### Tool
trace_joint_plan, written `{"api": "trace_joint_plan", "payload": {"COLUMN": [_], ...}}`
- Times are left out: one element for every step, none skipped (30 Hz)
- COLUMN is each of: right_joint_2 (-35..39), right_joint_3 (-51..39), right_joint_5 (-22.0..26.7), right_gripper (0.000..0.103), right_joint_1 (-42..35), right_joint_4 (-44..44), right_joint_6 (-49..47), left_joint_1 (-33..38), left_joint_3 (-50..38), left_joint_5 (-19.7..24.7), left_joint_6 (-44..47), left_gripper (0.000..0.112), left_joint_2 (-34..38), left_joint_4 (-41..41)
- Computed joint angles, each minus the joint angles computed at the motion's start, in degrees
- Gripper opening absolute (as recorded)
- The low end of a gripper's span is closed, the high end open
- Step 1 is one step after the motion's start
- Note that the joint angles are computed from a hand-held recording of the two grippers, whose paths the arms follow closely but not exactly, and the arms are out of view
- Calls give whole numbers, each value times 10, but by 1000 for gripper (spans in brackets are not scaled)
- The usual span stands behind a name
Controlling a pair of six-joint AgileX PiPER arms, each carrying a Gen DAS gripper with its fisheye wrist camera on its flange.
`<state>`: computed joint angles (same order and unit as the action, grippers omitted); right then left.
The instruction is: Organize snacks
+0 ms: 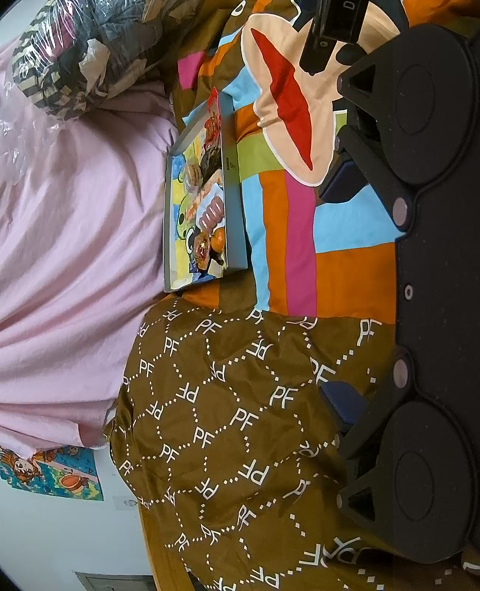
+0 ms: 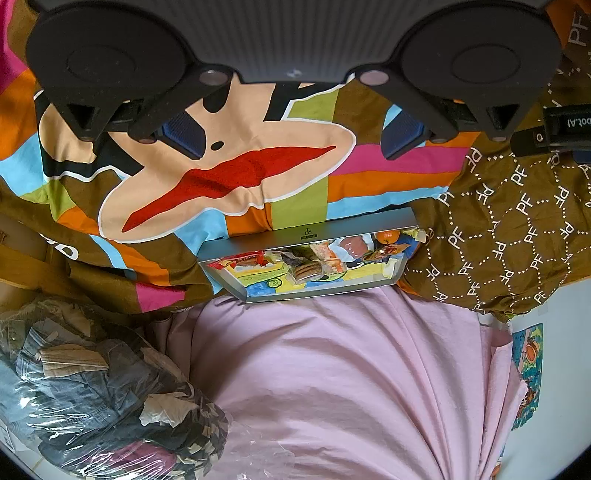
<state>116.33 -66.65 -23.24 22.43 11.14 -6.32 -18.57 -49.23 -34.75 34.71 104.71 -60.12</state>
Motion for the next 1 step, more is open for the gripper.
{"api": "trace_joint_plan", "payload": {"right_joint_2": [0], "right_joint_3": [0], "right_joint_5": [0], "right_gripper": [103], "right_joint_1": [0], "right_joint_4": [1], "right_joint_6": [-1], "left_joint_1": [0], "left_joint_3": [0], "left_joint_5": [0], "left_joint_6": [0], "left_gripper": [102], "left_joint_2": [0], "left_joint_4": [0]}}
